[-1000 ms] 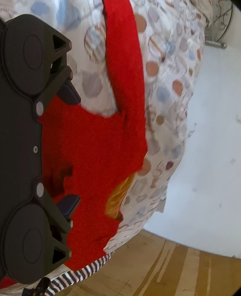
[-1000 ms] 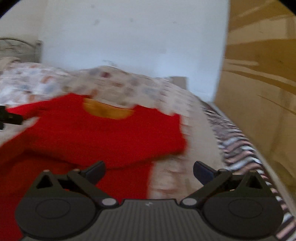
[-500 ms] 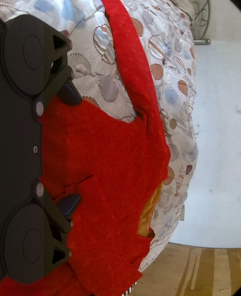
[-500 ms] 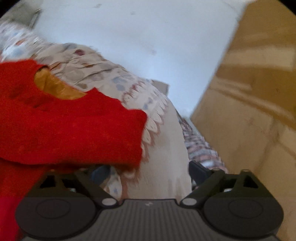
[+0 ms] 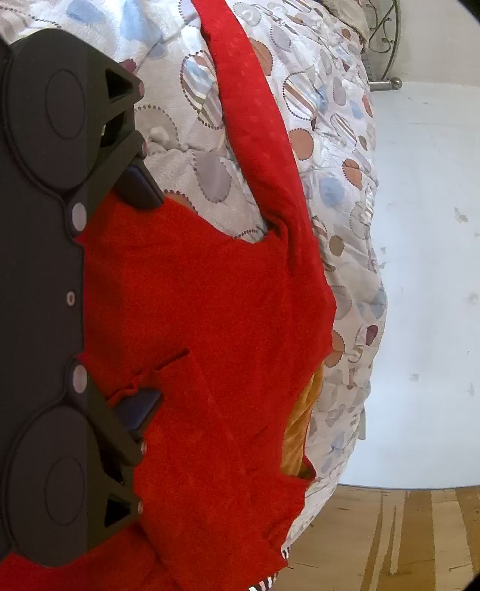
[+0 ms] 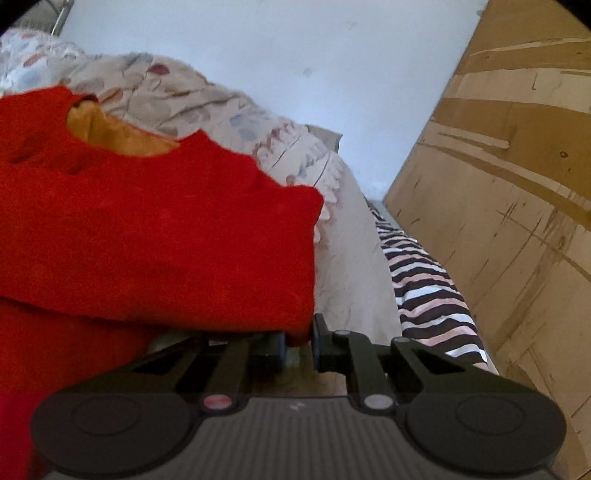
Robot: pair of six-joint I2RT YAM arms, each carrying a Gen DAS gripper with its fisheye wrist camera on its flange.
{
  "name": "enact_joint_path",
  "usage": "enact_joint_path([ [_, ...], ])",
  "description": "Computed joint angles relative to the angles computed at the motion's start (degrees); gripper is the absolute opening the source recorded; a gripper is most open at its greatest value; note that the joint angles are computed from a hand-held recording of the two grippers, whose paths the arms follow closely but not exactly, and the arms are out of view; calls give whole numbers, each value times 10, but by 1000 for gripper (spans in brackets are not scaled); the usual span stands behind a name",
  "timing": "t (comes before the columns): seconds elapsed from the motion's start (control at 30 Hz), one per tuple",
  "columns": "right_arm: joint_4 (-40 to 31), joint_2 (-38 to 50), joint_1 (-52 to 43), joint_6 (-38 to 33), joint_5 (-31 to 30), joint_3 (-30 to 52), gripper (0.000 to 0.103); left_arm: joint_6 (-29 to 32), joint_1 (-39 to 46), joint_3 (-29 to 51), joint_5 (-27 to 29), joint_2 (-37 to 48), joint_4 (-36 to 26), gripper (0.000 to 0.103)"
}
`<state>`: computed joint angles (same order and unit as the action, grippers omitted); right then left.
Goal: Fold small clothes
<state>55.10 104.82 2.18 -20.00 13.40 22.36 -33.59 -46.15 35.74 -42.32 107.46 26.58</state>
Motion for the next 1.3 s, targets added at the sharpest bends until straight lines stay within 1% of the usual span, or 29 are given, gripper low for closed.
enact_joint_path([
  [0.03,-1,-8,-4,4,-8,-6,17,-1,1,-5,2,-1,8,103],
  [0.1,-38,-45,-16,23,-18,-17,30,-1,4,-16,10,-6,25,103],
  [0.13,-42,-62,-23,30,-22,-30,48,0,6,-22,16,-11,30,103],
  [0.17,-46,-87,-33,36,-28,-46,64,1,9,-30,25,-20,36,103],
  [0.2,-57,-116,-42,41,-38,-62,68,2,13,-39,37,-32,36,102],
  [0.23,-78,-155,-52,44,-51,-78,72,5,17,-45,48,-47,28,102],
  [0.3,-140,-244,-66,46,-66,-105,81,10,22,-61,67,-93,-9,102],
  [0.33,-168,-286,-73,48,-73,-115,93,7,22,-70,70,-116,-30,102],
  [0.37,-199,-339,-78,55,-79,-130,102,-2,23,-80,70,-145,-59,102],
  [0.4,-239,-397,-83,63,-88,-141,103,-11,26,-91,71,-169,-82,102],
  [0.5,-419,-585,-90,97,-127,-147,103,-33,44,-140,78,-266,-142,102],
  [0.57,-539,-691,-67,132,-132,-143,103,-35,65,-175,76,-337,-177,102],
  [0.67,-684,-813,29,214,-71,-140,103,-2,119,-221,74,-446,-236,102],
  [0.7,-719,-841,67,241,-50,-140,103,18,146,-236,76,-485,-255,103],
  [0.73,-754,-866,116,274,-20,-140,103,40,175,-249,82,-522,-272,103],
  [0.77,-784,-885,179,315,24,-140,103,69,213,-263,93,-565,-289,103],
  [0.83,-823,-897,310,402,121,-139,103,131,306,-285,130,-640,-313,102],
  [0.9,-845,-873,448,511,225,-136,103,189,402,-308,168,-702,-312,102],
  [0.93,-847,-851,510,568,275,-135,103,213,451,-319,193,-727,-304,103],
  [1.0,-831,-785,628,682,382,-137,103,248,551,-330,264,-735,-266,103],
  [1.03,-813,-754,653,710,407,-139,103,257,591,-330,302,-718,-240,103],
  [1.07,-799,-711,671,738,425,-134,103,262,639,-328,352,-684,-202,102],
  [1.13,-772,-646,693,767,443,-125,103,250,692,-311,407,-594,-135,102],
  [1.17,-752,-626,704,771,455,-126,103,237,717,-300,432,-550,-107,102],
  [1.2,-729,-614,710,767,468,-129,103,223,728,-296,445,-523,-88,102],
  [1.3,-664,-592,699,735,473,-141,103,173,766,-270,493,-426,-38,102],
])
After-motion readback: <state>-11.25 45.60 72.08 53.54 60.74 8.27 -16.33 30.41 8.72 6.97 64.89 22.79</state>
